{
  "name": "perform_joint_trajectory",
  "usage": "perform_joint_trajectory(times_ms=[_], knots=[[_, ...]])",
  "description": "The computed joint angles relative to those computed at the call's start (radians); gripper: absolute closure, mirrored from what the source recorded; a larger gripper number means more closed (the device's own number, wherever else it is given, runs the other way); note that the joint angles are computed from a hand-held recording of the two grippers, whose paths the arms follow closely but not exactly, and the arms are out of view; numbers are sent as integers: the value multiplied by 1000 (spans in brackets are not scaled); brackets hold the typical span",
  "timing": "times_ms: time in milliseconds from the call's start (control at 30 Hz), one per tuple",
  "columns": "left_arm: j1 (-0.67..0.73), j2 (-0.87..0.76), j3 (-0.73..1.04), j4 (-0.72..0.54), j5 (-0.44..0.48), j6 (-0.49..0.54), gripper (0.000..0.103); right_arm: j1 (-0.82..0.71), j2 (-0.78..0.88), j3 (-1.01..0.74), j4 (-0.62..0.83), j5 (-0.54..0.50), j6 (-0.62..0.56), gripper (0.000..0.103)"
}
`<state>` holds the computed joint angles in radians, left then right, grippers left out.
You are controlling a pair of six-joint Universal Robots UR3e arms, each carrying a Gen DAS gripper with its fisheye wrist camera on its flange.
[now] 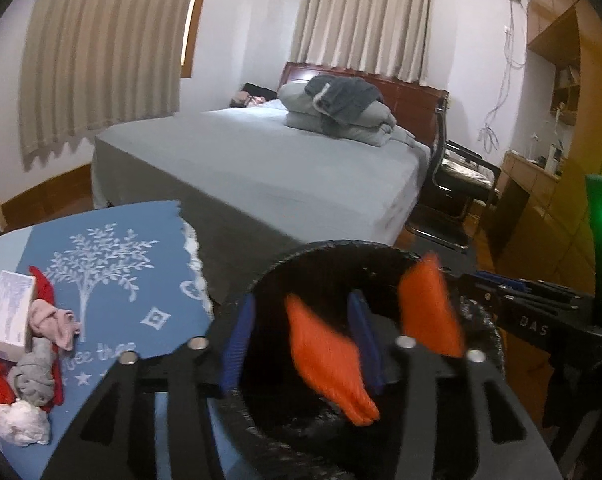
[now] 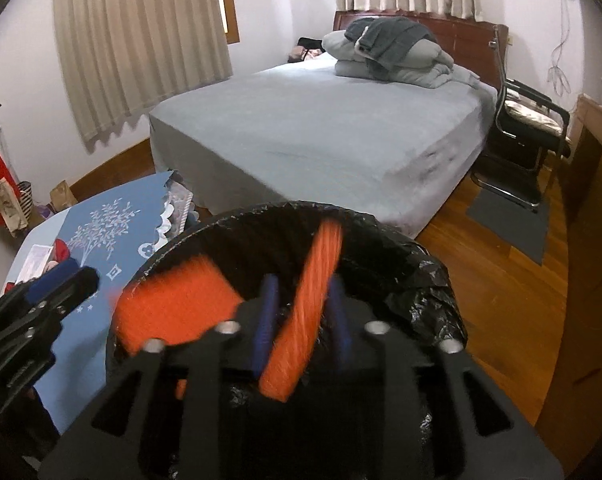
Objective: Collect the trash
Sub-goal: 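Lift the orange mesh sleeves with both grippers and drop them into the bin, then grasp the white medicine box with the right gripper while the left gripper approaches the red bag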
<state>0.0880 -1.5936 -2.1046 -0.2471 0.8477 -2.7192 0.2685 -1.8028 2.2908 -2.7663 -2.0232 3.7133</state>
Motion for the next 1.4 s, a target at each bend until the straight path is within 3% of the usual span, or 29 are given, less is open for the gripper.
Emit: perform_joint_trajectory(times_ms=[33,200,267,533,833,1033,1400], knots=[[11,4,1,-1,3,3,45,8,10,-6,-5,-9,6,60],[105,46,-36,39,23,7,29,68,77,-57,-29,-72,32,17],[152,65,-54,66,33,6,24,102,126,-98,-51,-99,39,11],[333,52,-42,140,68,-7,22,162,350,-322,-133,-50,-21,9],[507,-50,-20,215,95,30,22,241,688,-749,-114,26,-69,9],[589,-151,51,231,113,34,22,298,900,-1043,-59,43,-88,9],[657,-290,154,210,137,55,22,367,1293,-1693,225,101,-102,10]])
